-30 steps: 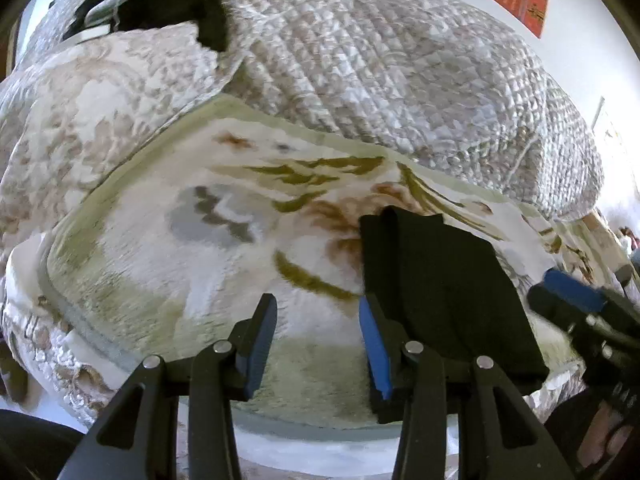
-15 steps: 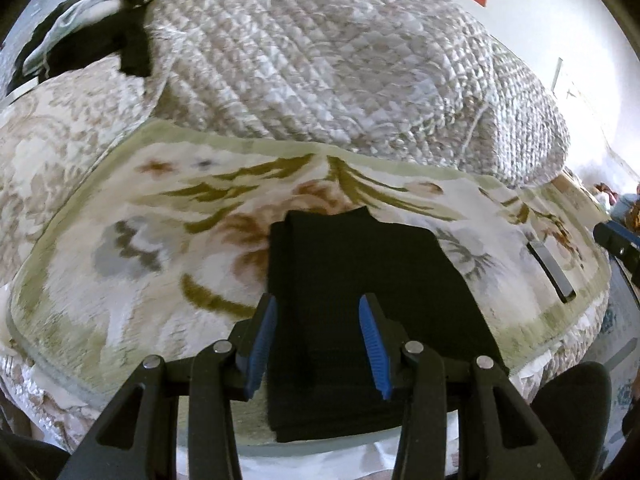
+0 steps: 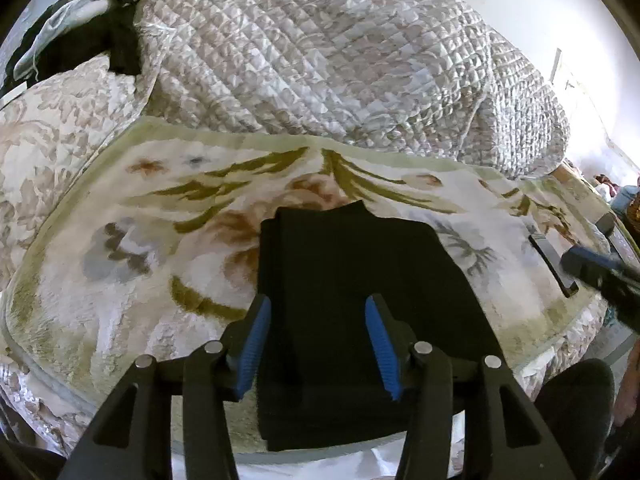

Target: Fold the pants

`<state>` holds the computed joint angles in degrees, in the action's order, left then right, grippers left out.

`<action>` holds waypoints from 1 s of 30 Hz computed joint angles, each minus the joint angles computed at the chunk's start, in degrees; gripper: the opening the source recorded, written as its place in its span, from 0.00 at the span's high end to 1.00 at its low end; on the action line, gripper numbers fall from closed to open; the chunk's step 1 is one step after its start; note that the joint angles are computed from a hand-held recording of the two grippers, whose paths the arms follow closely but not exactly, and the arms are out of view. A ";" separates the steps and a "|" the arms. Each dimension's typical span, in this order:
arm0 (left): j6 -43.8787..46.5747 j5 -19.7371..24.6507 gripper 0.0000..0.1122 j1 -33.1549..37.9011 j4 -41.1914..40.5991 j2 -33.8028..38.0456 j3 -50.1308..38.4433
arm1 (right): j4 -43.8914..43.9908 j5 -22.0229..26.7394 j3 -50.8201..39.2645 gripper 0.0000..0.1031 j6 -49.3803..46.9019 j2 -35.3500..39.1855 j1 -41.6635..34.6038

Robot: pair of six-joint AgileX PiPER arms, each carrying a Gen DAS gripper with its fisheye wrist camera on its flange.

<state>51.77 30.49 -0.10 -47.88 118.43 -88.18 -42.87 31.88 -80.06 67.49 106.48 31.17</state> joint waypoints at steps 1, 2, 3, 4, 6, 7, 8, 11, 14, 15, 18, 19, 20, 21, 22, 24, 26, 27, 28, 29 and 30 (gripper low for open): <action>-0.37 0.00 0.53 0.20 0.37 0.36 -0.34 | 5.32 -4.55 -0.17 0.58 -3.42 0.78 -0.84; -1.16 0.10 0.53 0.40 1.06 0.82 -0.90 | 8.35 -6.82 -0.64 0.58 -6.14 1.61 -1.11; -1.78 0.27 0.53 0.59 1.61 1.25 -1.43 | 11.01 -8.08 -1.55 0.58 -8.84 2.64 -1.06; -2.54 0.45 0.53 0.76 2.28 1.77 -2.09 | 15.01 -8.90 -3.24 0.58 -12.93 4.13 -1.01; -4.05 0.61 0.53 1.05 3.91 2.79 -3.33 | 18.75 -8.74 -6.14 0.58 -17.08 6.41 -0.65; -5.07 0.70 0.53 1.17 4.88 3.34 -4.06 | 19.39 -8.55 -7.22 0.58 -17.89 7.29 -0.39; -5.83 0.95 0.53 1.31 5.58 3.84 -4.74 | 20.29 -8.86 -7.64 0.58 -18.72 7.73 -0.43; -8.22 1.59 0.53 1.41 7.84 5.40 -6.91 | 24.16 -9.34 -9.39 0.58 -22.39 9.41 -1.45; -10.51 2.26 0.53 1.07 10.29 6.99 -9.28 | 28.25 -9.97 -10.02 0.58 -26.18 10.41 -2.81; -11.38 2.53 0.53 0.83 11.16 7.55 -10.09 | 29.27 -9.88 -10.61 0.58 -27.28 10.95 -3.25; -12.87 3.70 0.53 0.32 12.58 9.10 -12.50 | 33.37 -10.67 -10.93 0.58 -31.05 11.94 -4.56; -13.30 4.05 0.53 0.15 12.89 9.55 -13.19 | 34.07 -10.56 -11.19 0.58 -31.79 12.30 -4.83; -13.68 4.50 0.53 -0.01 13.13 10.07 -14.03 | 34.74 -10.45 -11.46 0.58 -32.50 12.71 -5.11; -13.92 4.94 0.53 -0.15 13.22 10.57 -14.84 | 35.27 -10.47 -11.57 0.58 -32.99 12.92 -5.27; -14.16 5.41 0.52 -0.23 13.27 11.10 -15.73 | 36.12 -10.55 -11.66 0.58 -33.73 13.20 -5.56; -14.44 6.24 0.49 -0.38 13.19 12.12 -17.34 | 37.10 -10.45 -11.97 0.58 -34.64 13.80 -6.00; -14.59 7.30 0.46 -0.53 12.96 13.50 -19.37 | 37.21 -10.67 -11.81 0.58 -34.77 14.03 -6.33; -14.51 8.12 0.45 -0.54 12.75 14.49 -20.73 | 36.25 -10.96 -11.33 0.58 -34.03 13.97 -6.52; -14.58 9.33 0.43 -0.60 12.66 15.87 -22.58 | 35.60 -11.22 -10.85 0.58 -33.58 13.86 -6.74; -14.80 9.90 0.41 -0.63 12.63 16.89 -23.74 | 35.09 -11.83 -9.90 0.58 -33.05 13.64 -7.15; -14.32 9.90 0.41 -0.51 11.95 17.29 -23.90 | 35.20 -12.81 -8.62 0.58 -32.79 13.35 -7.70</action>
<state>37.45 40.39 -0.61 -35.94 135.72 -112.08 -7.67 19.08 -88.68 34.70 119.83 23.46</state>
